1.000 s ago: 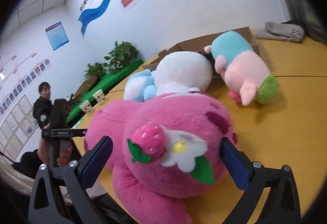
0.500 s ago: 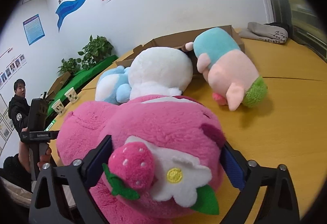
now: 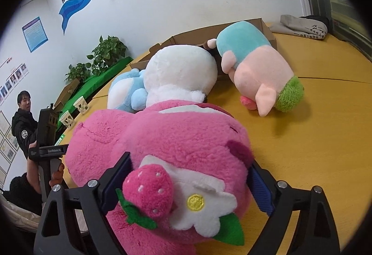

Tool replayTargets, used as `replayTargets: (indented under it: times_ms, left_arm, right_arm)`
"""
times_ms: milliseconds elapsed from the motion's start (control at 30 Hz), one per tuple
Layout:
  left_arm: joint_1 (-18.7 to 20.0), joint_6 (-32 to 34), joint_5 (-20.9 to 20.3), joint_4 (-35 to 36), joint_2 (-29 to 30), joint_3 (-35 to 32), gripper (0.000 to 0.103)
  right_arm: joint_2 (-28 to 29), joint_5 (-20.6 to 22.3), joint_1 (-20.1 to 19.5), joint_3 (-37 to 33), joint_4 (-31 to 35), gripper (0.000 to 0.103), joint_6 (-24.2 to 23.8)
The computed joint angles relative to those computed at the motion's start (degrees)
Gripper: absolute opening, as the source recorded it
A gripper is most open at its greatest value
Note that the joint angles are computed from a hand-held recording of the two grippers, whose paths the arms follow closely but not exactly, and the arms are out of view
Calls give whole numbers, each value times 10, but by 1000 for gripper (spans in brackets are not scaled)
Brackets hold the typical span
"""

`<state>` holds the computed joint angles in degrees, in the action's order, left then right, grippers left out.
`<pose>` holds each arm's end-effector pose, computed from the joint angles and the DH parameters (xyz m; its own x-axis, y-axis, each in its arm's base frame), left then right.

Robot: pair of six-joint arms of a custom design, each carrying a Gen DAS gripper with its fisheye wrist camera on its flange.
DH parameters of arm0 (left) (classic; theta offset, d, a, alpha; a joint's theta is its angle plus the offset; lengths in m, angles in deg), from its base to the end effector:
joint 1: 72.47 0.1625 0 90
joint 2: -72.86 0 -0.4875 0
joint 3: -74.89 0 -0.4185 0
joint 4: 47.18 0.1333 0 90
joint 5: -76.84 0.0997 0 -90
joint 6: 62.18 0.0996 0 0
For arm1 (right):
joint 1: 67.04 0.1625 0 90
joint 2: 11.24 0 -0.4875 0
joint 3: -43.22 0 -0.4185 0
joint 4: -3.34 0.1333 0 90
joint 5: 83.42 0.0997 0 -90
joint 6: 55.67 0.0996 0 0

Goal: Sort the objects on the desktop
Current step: 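Move the left tool to the pink bear's legs and close on them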

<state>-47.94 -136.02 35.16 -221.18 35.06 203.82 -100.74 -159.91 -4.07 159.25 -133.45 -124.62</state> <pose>-0.3392 -0.3831 -0.0352 -0.9204 -0.2166 -0.3255 0.0671 0.7327 -0.6773 -0.0904 -0.5217 0.4067 -0.7222 -0.6471 0.2445 -0.6895 0.6453 -0.3289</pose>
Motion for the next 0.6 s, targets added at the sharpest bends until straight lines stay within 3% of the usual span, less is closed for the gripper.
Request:
replayTargets:
  times_ms: [100, 267, 367, 400, 500, 600]
  left_arm:
    - [-10, -13, 3, -3, -4, 6, 46]
    - [-33, -33, 24, 29, -25, 14, 45]
    - [-26, -41, 18, 0, -25, 32, 57]
    - [-23, -41, 16, -13, -25, 38, 61]
    - [-12, -14, 24, -33, -27, 38, 88]
    - [0, 24, 32, -61, -26, 33, 93]
  right_arm:
    - [-14, 17, -7, 9, 4, 82, -9]
    - [-34, 35, -8, -2, 45, 77, -4]
    - [-11, -14, -2, -5, 19, 85, 12]
    - [-8, -10, -7, -9, 25, 88, 20]
    - [-18, 9, -11, -12, 35, 90, 21]
    - [-27, -13, 0, -10, 33, 90, 15]
